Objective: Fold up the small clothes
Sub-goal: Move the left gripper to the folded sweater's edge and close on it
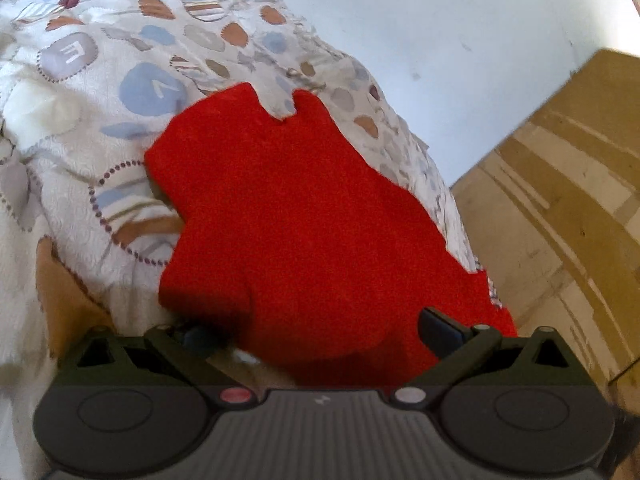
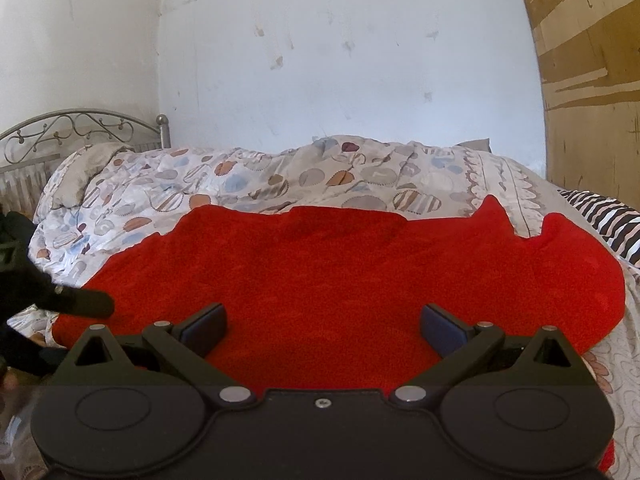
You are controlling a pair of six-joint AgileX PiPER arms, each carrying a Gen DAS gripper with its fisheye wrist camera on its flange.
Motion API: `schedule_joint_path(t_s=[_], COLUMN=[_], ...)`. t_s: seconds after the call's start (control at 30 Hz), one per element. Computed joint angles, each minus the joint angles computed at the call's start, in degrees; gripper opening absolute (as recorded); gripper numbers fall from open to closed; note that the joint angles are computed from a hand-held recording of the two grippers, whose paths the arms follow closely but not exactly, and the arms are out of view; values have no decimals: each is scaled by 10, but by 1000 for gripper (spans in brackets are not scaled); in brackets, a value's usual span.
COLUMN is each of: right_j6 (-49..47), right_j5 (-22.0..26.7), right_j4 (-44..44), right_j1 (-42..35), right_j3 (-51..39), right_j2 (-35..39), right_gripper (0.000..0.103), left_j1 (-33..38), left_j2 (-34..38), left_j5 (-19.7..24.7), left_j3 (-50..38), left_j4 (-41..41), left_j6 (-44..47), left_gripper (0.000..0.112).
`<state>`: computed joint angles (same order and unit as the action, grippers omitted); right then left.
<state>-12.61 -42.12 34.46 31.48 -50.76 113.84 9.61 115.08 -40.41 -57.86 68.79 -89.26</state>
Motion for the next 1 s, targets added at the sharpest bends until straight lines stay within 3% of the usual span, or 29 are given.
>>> schedule_joint_path(t_s=[0.1, 0.23, 0.37, 0.53, 0.8, 1.0], right_j6=[-1, 4, 8, 6, 3, 3], right_j5=[0, -7, -12, -14, -16, -17], right_j4=[1, -1, -3, 0, 4, 5], right_j1=[1, 3, 4, 6, 7, 8], right_j3=[0, 4, 6, 6, 6, 7], right_j2=[0, 0, 1, 2, 2, 2], right_gripper=[103, 103, 103, 103, 103, 103], left_j1=[7, -1, -35, -40, -22, -15], left_j2=[9, -4, -23, 3, 40, 38], left_j5=[-10, -29, 23, 68, 28, 0], left_j3=[-11, 3, 8, -25, -39, -16], left_j4=[-20, -91, -132, -99, -138, -161], left_j6=[-25, 54, 124, 19, -1, 33], left_gripper=[102, 102, 102, 102, 102, 102])
